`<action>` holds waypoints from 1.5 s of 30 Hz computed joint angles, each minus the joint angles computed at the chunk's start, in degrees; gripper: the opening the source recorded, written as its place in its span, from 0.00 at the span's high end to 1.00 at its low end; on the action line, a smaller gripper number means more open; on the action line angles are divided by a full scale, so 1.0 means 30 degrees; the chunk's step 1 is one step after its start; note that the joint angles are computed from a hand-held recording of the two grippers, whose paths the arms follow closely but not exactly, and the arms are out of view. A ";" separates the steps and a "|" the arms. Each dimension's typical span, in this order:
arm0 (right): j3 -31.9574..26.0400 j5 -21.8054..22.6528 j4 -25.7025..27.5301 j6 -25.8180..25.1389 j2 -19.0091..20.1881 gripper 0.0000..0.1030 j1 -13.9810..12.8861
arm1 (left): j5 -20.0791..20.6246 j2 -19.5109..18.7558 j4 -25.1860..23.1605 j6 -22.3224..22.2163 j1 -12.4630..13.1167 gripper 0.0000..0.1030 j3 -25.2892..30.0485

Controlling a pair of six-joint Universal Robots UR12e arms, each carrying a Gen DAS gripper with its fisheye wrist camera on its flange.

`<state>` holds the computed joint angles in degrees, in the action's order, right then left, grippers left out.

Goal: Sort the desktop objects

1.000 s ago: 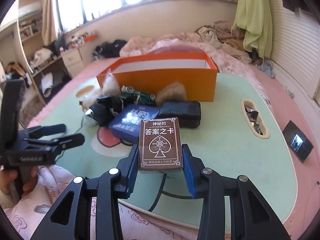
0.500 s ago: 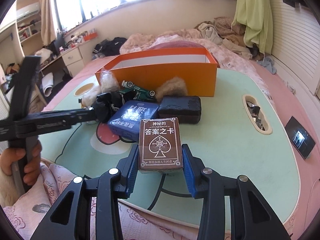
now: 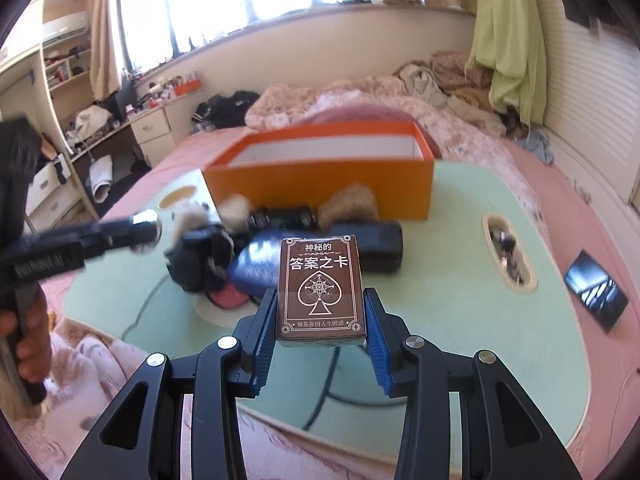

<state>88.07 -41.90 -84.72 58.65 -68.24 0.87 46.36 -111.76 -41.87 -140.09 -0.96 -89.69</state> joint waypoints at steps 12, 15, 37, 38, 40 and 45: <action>-0.1335 0.1033 -0.0615 0.5099 -0.0014 0.61 0.2730 | 0.0905 -0.2833 -0.0740 -0.2717 -0.2064 0.67 0.5139; -0.1630 0.0695 -0.0749 0.6155 0.0143 0.57 0.3145 | 0.3080 -0.3449 -0.0387 -0.4500 -0.2392 0.63 0.5742; 0.2533 -0.3606 -0.7995 0.3860 -0.0621 0.16 0.0831 | 0.6171 -0.0487 0.1918 -0.0885 -0.1060 0.12 -0.1313; 0.2505 -0.3905 -0.8154 0.3915 -0.0552 0.05 0.0952 | 0.6734 -0.0522 0.2162 -0.0941 -0.1178 0.02 -0.1323; 0.2372 -0.4008 -0.8085 0.4062 -0.0441 0.04 0.0984 | 0.6793 -0.0587 0.1981 -0.1002 -0.1178 0.00 -0.1226; 0.2351 -0.4155 -0.8055 0.3596 -0.0412 0.00 0.0966 | 0.6666 -0.0593 0.2186 -0.1002 -0.1107 0.00 -0.1315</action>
